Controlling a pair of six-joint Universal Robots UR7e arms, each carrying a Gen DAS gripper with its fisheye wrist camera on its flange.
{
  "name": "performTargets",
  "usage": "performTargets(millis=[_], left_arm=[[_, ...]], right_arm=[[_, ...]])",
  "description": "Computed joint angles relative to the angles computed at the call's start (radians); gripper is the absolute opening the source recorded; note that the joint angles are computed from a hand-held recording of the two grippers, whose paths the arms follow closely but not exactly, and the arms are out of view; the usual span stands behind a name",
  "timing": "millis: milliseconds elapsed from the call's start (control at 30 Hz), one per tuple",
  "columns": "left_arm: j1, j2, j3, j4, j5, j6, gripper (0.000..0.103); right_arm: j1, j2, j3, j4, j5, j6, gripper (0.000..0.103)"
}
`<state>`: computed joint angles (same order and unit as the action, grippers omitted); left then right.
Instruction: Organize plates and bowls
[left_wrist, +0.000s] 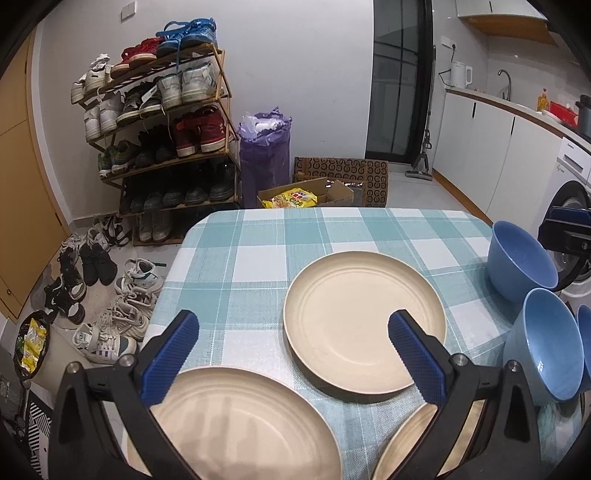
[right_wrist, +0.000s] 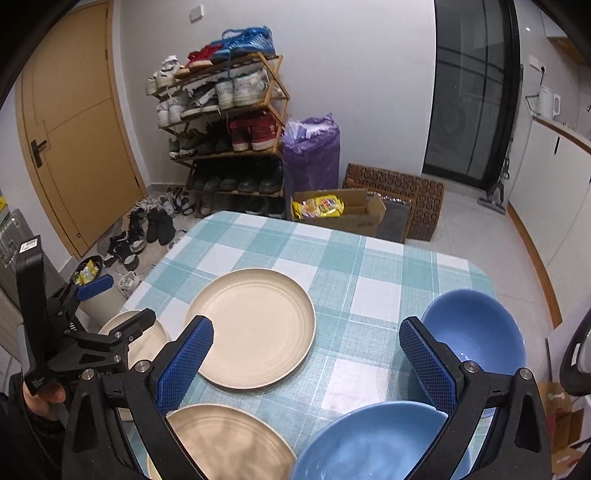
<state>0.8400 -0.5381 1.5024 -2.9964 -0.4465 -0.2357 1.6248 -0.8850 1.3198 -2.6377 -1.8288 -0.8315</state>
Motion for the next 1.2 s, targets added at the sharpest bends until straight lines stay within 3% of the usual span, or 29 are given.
performTargets(millis=[800,1200], left_arm=[[0.092,0.034,-0.092,0.202,-0.084,-0.119,0.103],[0.115,0.053,-0.131,0.277,-0.103,-0.133,0.101]], right_arm=[[-0.002,0.239,-0.281,0.203,-0.174,0.105,0.103],[-0.008,0.347,-0.441,0.368,-0.269,0.186,0.101]])
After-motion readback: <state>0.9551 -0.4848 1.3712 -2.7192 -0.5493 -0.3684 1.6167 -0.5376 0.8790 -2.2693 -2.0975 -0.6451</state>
